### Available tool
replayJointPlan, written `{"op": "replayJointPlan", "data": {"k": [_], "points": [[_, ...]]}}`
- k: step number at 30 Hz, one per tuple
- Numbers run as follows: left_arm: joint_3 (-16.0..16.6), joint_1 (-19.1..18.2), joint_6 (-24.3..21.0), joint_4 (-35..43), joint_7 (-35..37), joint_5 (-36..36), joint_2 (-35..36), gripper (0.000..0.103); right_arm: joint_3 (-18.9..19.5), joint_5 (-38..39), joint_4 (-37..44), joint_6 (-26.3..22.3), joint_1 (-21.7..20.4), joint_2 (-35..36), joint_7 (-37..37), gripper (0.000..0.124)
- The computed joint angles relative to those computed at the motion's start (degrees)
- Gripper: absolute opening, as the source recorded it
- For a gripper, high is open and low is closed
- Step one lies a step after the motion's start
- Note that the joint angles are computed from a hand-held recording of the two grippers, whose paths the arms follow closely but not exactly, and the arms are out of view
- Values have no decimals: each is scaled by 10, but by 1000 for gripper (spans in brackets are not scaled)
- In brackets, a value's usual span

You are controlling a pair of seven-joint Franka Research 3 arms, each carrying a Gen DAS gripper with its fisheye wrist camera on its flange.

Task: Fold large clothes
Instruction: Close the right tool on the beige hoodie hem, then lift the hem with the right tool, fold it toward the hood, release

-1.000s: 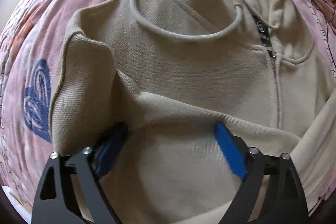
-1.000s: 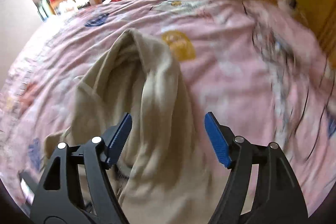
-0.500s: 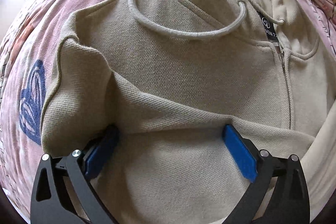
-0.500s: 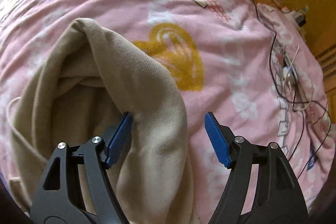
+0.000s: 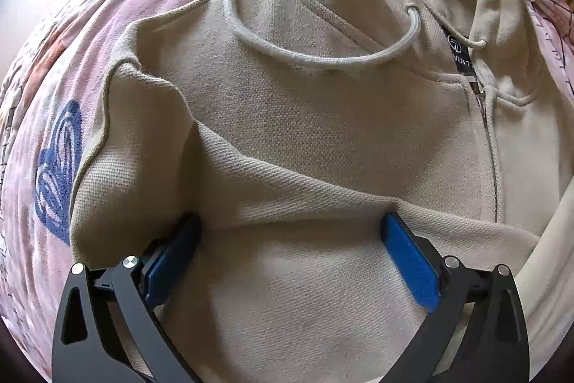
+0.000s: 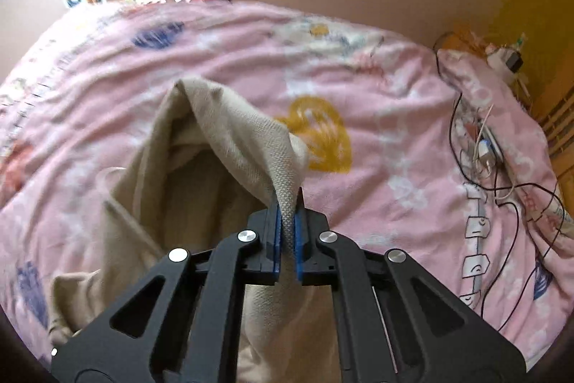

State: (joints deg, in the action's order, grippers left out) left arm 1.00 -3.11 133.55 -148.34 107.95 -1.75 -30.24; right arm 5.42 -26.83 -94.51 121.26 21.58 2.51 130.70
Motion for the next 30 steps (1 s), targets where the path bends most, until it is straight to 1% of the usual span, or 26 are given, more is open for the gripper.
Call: {"op": "replayJointPlan", "data": {"k": [2, 4, 5, 7, 9, 10, 12, 15, 16, 18, 22, 24, 25, 27, 29, 30], "points": [[-5, -1, -15, 15, -6, 1, 7, 97, 10, -22, -31, 8, 9, -36, 0, 4], [-4, -2, -28, 30, -10, -5, 14, 97, 26, -36, -66, 16, 13, -73, -2, 4], [-5, -3, -36, 48, -13, -8, 29, 96, 38, -49, -88, 15, 16, -95, -3, 4], [-2, -3, -70, 74, -12, -17, 35, 94, 63, -68, -136, 16, 20, -142, 4, 4], [17, -6, -116, 103, -4, -58, 31, 94, 84, -65, -181, 20, 17, -187, 19, 4], [21, -4, -130, 110, -2, -72, 26, 94, 97, -61, -214, 20, 16, -222, 40, 4], [39, -2, -167, 124, 8, -112, 1, 94, 124, -52, -267, 8, 14, -282, 69, 4], [52, 4, -196, 124, 18, -143, -38, 94, 157, -23, -331, -11, 16, -353, 90, 4], [55, 7, -206, 119, 19, -147, -55, 94, 168, 1, -363, -19, 23, -388, 107, 4], [61, 9, -226, 109, 20, -156, -86, 94, 191, 33, -401, -36, 30, -433, 125, 4], [69, 16, -256, 79, 34, -139, -144, 94, 239, 94, -439, -71, 48, -474, 150, 5], [63, 15, -269, 58, 39, -125, -173, 94, 252, 123, -448, -84, 54, -483, 174, 6], [64, 14, -276, 51, 43, -119, -186, 94, 256, 143, -454, -88, 55, -491, 200, 7], [66, 15, -280, 32, 52, -102, -217, 94, 252, 170, -458, -88, 59, -502, 227, 11], [63, 14, -274, 18, 56, -87, -232, 94, 246, 199, -469, -82, 66, -532, 260, 32], [59, 14, -274, 7, 58, -75, -244, 94, 247, 206, -468, -84, 66, -545, 270, 38]]}}
